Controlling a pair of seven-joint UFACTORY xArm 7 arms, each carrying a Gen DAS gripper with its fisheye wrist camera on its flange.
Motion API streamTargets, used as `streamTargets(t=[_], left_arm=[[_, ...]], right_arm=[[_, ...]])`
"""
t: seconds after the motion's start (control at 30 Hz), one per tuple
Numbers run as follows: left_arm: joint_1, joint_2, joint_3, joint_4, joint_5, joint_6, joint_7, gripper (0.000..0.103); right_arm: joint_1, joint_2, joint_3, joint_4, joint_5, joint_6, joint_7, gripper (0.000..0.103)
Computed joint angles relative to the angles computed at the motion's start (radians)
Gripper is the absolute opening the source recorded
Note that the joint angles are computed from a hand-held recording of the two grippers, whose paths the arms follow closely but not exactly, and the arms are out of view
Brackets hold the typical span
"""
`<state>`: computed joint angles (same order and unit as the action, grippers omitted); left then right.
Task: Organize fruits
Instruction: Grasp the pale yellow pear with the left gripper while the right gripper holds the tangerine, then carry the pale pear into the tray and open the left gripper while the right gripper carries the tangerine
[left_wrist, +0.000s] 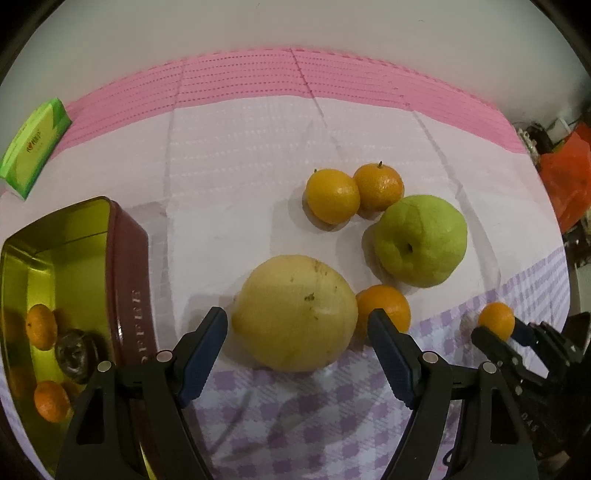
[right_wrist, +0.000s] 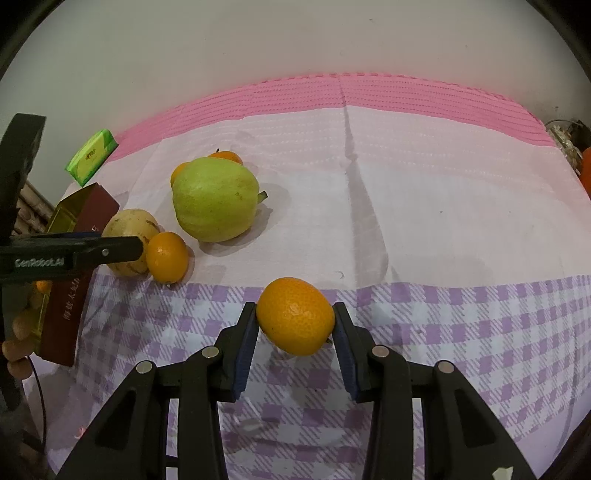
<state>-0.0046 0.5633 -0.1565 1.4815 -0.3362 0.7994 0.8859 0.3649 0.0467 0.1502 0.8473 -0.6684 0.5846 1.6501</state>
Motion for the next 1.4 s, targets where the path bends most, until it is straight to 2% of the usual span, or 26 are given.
streamTargets(t=[0.23,0.3,0.6,0.8,1.07,1.3,1.4], left_arm=[[0.009,0.030,-0.002,0.038,-0.017,0.033,-0.006,0.077],[0.006,0.041,0.005,0.050,-0.005,0.051,-0.019,0.072],[0.015,0.032,-0.001,0.030,-0.012,0.025,0.000,0.071],[0.023,-0.013,-0.002,-0.036,-0.015,-0.011,0.025,0.071],[0.056,-0.096,-0.004,-0.096,-0.079,-0.001,0.086,0.071],[0.098,-0.155,0.034,-0.094,-0.131,0.014,0.110,0.071],[0.114,-0.169,0.057,-0.090,-0.124,-0.006,0.123,0.071]], right_arm=[[0.000,0.006,-0.002,0.004,0.001,-0.005,0.003,0.037],[0.001,0.006,-0.003,0.004,0.000,-0.005,0.003,0.037],[0.004,0.007,-0.002,0.007,-0.004,0.004,0.006,0.037],[0.006,0.008,-0.003,0.009,-0.009,0.011,0.011,0.037],[0.011,0.015,-0.002,0.019,-0.010,0.028,0.014,0.037],[0.013,0.014,-0.003,0.021,-0.012,0.038,0.017,0.037],[0.013,0.014,-0.003,0.022,-0.015,0.041,0.015,0.037]])
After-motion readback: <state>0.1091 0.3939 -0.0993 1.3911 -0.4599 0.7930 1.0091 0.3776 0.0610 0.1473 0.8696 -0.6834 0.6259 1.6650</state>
